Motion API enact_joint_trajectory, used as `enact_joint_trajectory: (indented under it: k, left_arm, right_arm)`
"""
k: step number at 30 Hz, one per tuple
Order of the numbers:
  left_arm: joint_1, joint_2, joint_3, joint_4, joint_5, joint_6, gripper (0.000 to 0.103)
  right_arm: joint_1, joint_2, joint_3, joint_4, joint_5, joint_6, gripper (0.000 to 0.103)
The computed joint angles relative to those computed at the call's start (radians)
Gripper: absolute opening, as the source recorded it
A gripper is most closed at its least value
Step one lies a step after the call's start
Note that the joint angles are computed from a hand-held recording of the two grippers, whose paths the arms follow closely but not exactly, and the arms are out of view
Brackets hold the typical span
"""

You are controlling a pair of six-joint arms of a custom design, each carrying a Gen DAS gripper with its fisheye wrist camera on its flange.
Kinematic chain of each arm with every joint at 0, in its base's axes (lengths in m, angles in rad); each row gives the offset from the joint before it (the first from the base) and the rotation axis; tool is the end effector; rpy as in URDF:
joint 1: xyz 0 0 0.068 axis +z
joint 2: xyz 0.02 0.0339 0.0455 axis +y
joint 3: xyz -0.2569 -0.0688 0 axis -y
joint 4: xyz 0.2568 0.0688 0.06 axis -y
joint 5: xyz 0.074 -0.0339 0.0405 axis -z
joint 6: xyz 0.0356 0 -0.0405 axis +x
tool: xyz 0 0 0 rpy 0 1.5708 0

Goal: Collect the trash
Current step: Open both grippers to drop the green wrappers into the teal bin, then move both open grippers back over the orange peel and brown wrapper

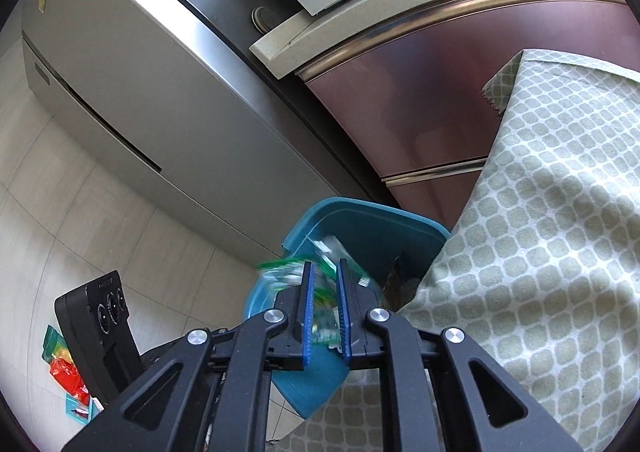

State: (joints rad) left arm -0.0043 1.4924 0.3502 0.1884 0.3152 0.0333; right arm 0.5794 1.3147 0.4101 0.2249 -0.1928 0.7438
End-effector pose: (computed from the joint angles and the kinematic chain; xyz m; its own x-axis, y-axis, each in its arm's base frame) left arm 0.2235 -0.0120 0.0730 -0.8091 0.0351 -0.5867 0.2105 0.9493 -0.2334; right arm 0.2017 0.1401 0.1287 -0.8354 0.2476 -0.4908 -0.1311 0.7774 0.6152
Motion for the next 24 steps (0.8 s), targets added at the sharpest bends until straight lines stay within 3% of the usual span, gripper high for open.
enact_joint_trajectory:
  k: [7, 15, 18, 20, 24]
  left_arm:
    - [-0.021, 0.093, 0.016, 0.066, -0.008, -0.018, 0.014]
    - [-0.025, -0.039, -0.066, 0.076, 0.050, -0.025, 0.028]
    - [-0.035, -0.156, -0.113, 0.050, 0.081, -0.029, 0.032]
    - [-0.065, -0.264, -0.146, 0.016, 0.086, -0.037, 0.040]
    - [-0.180, -0.469, -0.188, -0.067, 0.072, -0.072, 0.047]
  right_arm:
    - [-0.008, -0.055, -0.058, 0.017, -0.002, 0.011, 0.018]
    - [-0.009, -0.293, -0.140, -0.102, 0.002, -0.020, 0.023]
    - [0.002, -0.484, -0.181, -0.229, 0.024, -0.039, 0.028]
    - [0.015, -0.627, -0.199, -0.341, 0.054, -0.045, 0.031]
    - [0.048, -0.995, -0.212, -0.668, 0.132, -0.055, 0.037]
